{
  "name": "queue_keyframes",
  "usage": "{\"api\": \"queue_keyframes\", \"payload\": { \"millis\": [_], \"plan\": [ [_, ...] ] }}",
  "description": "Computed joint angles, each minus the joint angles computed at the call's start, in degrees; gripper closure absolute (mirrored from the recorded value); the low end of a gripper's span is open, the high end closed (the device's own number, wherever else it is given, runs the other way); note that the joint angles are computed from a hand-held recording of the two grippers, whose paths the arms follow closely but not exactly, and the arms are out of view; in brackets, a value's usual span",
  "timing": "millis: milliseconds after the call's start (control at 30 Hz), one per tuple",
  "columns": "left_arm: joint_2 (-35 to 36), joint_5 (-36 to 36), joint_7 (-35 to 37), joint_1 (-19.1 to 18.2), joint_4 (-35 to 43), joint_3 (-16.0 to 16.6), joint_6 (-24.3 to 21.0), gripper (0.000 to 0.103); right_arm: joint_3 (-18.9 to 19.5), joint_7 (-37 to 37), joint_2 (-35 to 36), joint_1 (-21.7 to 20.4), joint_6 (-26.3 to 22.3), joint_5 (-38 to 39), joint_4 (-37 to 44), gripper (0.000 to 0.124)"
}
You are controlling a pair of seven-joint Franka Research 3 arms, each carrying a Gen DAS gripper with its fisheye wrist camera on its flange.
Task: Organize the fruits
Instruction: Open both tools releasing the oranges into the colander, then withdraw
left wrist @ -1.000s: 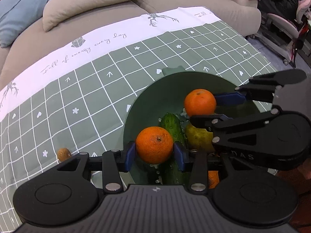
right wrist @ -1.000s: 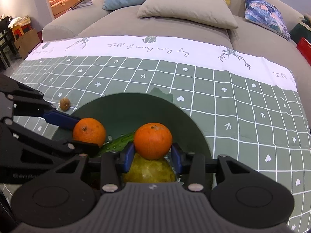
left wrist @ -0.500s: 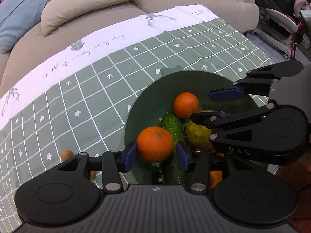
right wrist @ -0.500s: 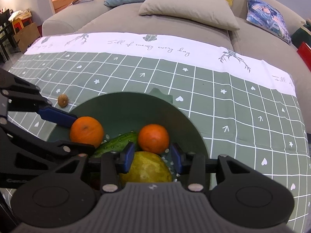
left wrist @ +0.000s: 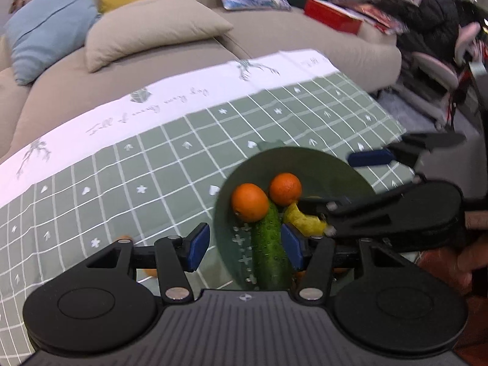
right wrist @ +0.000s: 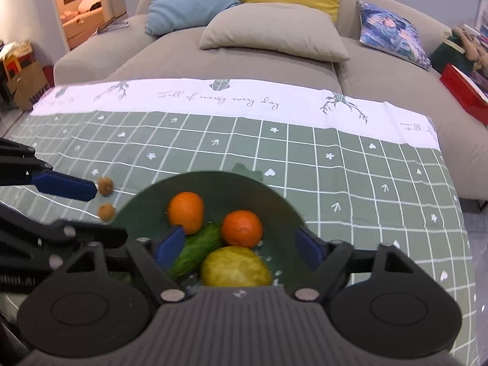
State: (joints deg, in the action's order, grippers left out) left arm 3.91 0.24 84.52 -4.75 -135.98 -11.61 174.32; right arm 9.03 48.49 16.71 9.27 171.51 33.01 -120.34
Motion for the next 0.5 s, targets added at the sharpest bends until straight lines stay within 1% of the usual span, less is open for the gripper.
{"api": "queue_keyframes", "payload": {
  "millis": [100, 133, 200, 233, 333, 433, 500],
  "plan": [
    [-2.01, 4.99, -6.37, -0.23, -2.53, 2.20, 2.48, 0.040, 0.00, 1.73, -1.73, 1.15, 1.80, 0.47, -2.42, 0.044],
    [-2.72, 7.02, -8.90, -0.07, -3.41, 2.87, 3.35, 0.040, 0.23, 2.12, -2.31, 1.30, 2.45, 0.88, -3.25, 0.042],
    [-3.69, 10.38, -13.22, 0.54, -4.77, 3.69, 4.60, 0.040, 1.60, 1.99, -3.50, 0.92, 3.40, 3.03, -4.79, 0.041],
    [-4.23, 13.77, -16.94, 1.23, -5.52, 4.17, 5.36, 0.040, 2.21, 1.69, -4.01, 0.76, 3.50, 4.16, -5.36, 0.041],
    [-5.75, 26.45, -29.85, 4.94, -7.23, 4.06, 6.97, 0.040, 3.17, 0.78, -5.16, 1.35, 3.90, 6.63, -6.69, 0.041],
    [-6.96, 32.02, -35.99, 8.03, -8.66, 3.57, 8.36, 0.040, 4.50, -1.59, -5.98, 1.93, 4.86, 9.55, -7.68, 0.041],
    [-7.61, 36.38, -40.59, 11.07, -9.33, 2.15, 9.05, 0.040, 5.32, -3.43, -6.32, 2.47, 5.12, 11.56, -7.94, 0.041]
  ]
}}
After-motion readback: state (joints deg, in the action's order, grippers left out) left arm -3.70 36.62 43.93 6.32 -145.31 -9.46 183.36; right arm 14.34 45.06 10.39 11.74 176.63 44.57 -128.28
